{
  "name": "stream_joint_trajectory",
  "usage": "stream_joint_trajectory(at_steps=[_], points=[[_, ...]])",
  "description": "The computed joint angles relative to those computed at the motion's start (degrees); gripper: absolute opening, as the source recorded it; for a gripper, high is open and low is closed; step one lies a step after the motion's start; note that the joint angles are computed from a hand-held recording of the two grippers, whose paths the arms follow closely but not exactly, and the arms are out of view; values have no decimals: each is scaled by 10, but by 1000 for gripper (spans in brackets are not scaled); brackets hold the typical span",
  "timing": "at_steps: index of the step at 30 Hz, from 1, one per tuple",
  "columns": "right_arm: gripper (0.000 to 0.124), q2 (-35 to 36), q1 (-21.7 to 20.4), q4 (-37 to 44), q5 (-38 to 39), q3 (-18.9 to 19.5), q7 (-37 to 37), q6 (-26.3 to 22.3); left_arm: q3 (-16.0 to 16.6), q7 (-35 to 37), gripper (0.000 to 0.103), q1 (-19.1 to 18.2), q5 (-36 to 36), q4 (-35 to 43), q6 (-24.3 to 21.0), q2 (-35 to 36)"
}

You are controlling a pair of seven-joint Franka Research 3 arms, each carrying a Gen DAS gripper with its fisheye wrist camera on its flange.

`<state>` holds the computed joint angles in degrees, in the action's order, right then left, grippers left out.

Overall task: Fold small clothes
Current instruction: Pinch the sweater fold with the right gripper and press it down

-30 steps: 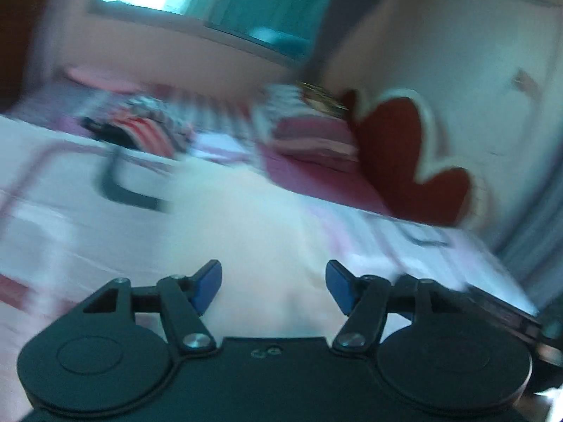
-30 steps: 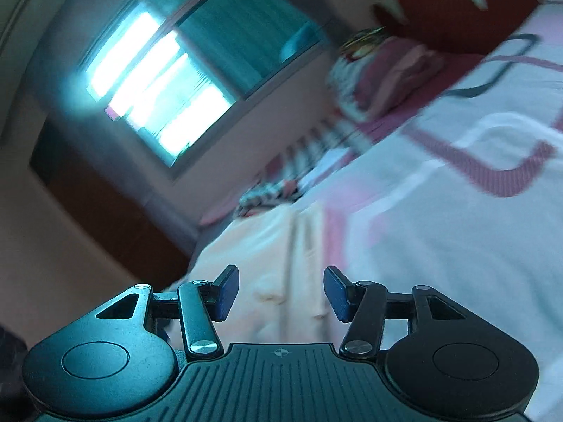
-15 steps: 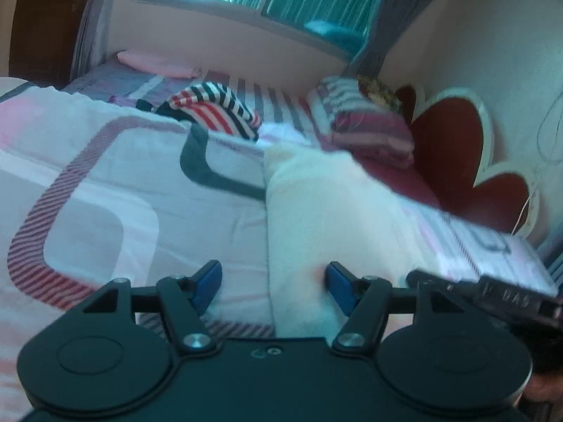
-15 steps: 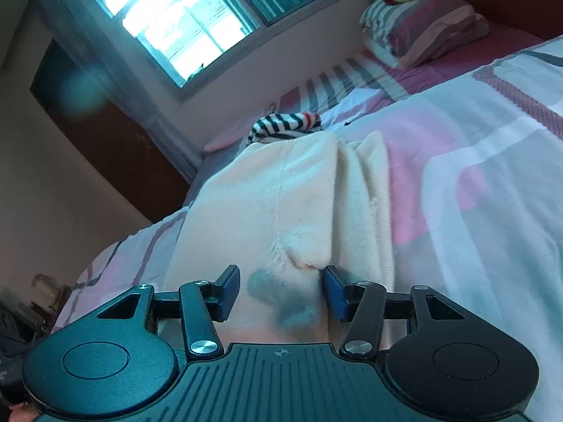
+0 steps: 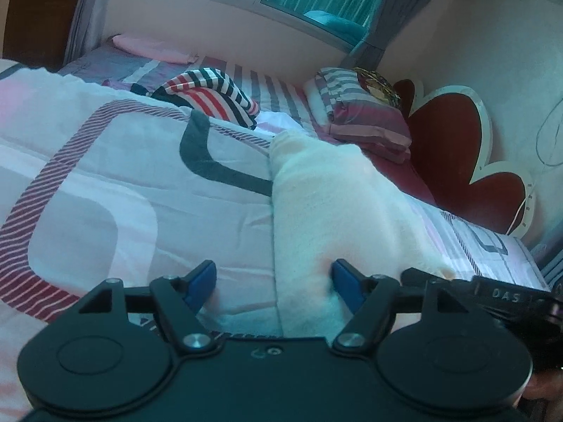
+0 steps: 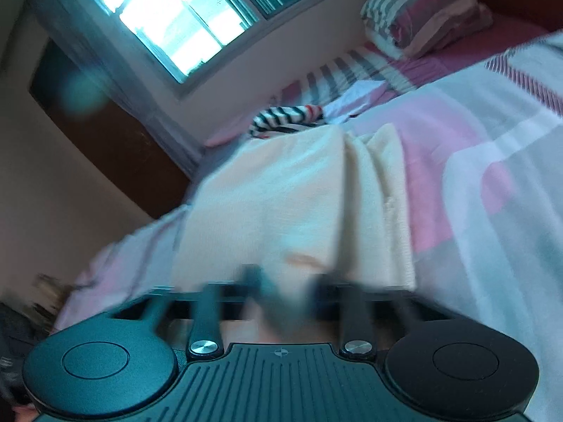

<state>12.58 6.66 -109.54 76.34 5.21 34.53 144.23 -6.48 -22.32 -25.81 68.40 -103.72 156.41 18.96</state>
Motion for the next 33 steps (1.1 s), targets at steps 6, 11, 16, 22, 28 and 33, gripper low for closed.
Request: stream_joint_trajectory(at_steps=[6, 11, 16, 22, 28, 33], points=[[14, -41, 14, -33, 25, 4, -95, 43, -4, 31, 63, 2, -9, 19, -2, 5], [14, -70, 26, -57, 14, -13, -109, 68, -28, 179, 64, 10, -120, 63, -11, 40], [14, -32, 6, -35, -35, -24, 18, 10, -7, 214, 63, -19, -154, 78, -21, 52], [14, -27, 10, -31, -62, -13, 16, 34, 1, 223, 67, -33, -152, 50, -25, 35], [19, -100, 11, -102, -62, -20, -24, 65, -13, 178, 66, -40, -117, -25, -16, -20], [19, -178, 27, -203, -114, -38, -23, 55, -38, 166, 66, -47, -92, -55, -53, -43]])
